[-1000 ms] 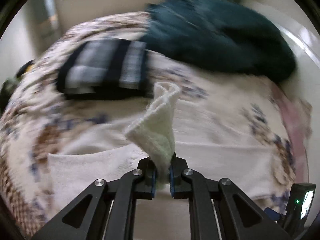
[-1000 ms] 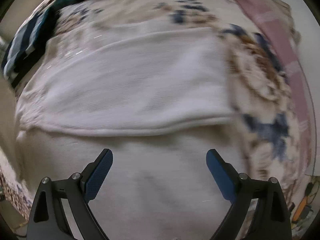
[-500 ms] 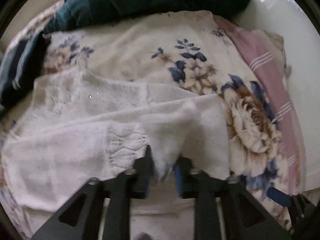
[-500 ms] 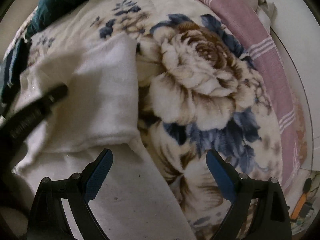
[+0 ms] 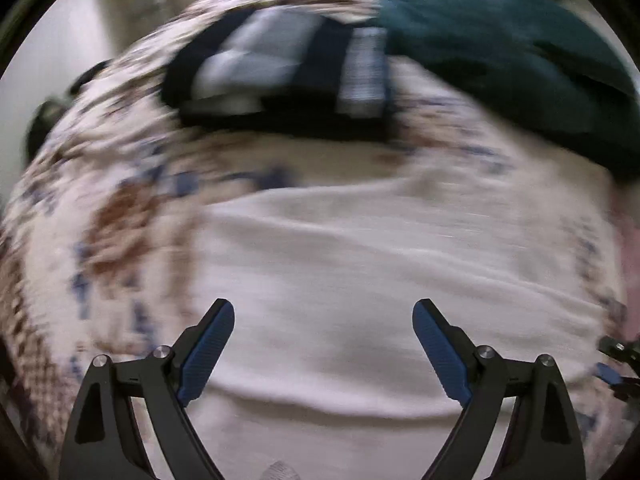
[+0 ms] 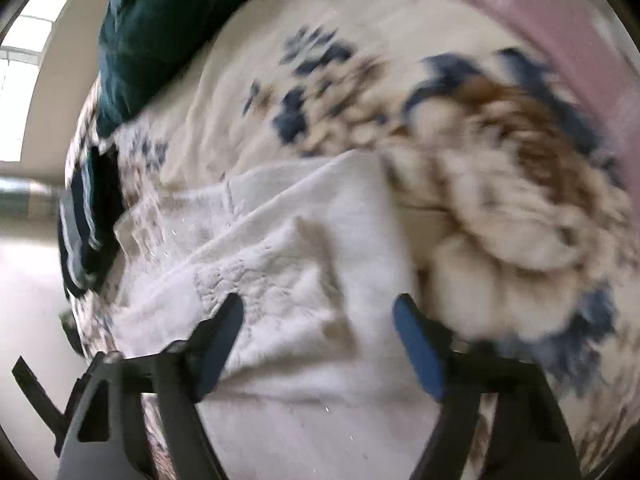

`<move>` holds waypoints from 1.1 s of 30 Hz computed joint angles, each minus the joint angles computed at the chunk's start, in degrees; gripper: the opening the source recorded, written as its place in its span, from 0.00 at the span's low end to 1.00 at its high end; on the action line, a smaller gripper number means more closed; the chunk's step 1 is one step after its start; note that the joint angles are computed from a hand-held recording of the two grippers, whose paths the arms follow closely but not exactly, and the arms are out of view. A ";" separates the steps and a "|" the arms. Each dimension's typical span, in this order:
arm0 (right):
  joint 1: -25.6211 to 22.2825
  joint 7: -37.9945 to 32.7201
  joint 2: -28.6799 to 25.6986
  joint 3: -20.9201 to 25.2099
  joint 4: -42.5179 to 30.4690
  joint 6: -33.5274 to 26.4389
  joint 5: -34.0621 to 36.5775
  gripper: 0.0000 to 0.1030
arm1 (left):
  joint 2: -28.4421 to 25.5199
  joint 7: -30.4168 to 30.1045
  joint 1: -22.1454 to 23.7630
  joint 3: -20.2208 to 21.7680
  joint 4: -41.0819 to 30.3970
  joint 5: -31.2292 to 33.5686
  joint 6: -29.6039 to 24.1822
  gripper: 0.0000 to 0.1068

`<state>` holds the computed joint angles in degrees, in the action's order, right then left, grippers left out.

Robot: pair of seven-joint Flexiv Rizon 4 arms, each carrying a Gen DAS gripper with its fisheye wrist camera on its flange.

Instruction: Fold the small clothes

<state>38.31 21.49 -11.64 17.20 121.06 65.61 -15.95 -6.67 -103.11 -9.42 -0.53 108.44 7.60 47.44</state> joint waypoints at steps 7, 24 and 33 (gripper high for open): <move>3.34 -3.16 -4.51 -3.25 -8.37 -12.08 -6.13 0.09 | 1.36 -7.75 4.30 3.86 1.21 5.79 -1.84 0.85; -1.53 -9.76 -3.38 1.53 -8.11 -20.74 5.78 0.29 | -12.09 -3.25 2.11 3.22 -8.10 9.66 -0.30 0.85; 1.09 -3.31 4.15 2.65 -6.00 -20.89 3.95 0.73 | -4.60 8.54 3.06 1.48 -2.79 -2.08 1.68 0.85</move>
<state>39.40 18.18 -7.49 19.85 115.06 44.72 -12.00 -11.27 -94.57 -6.36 0.95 105.65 5.52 49.12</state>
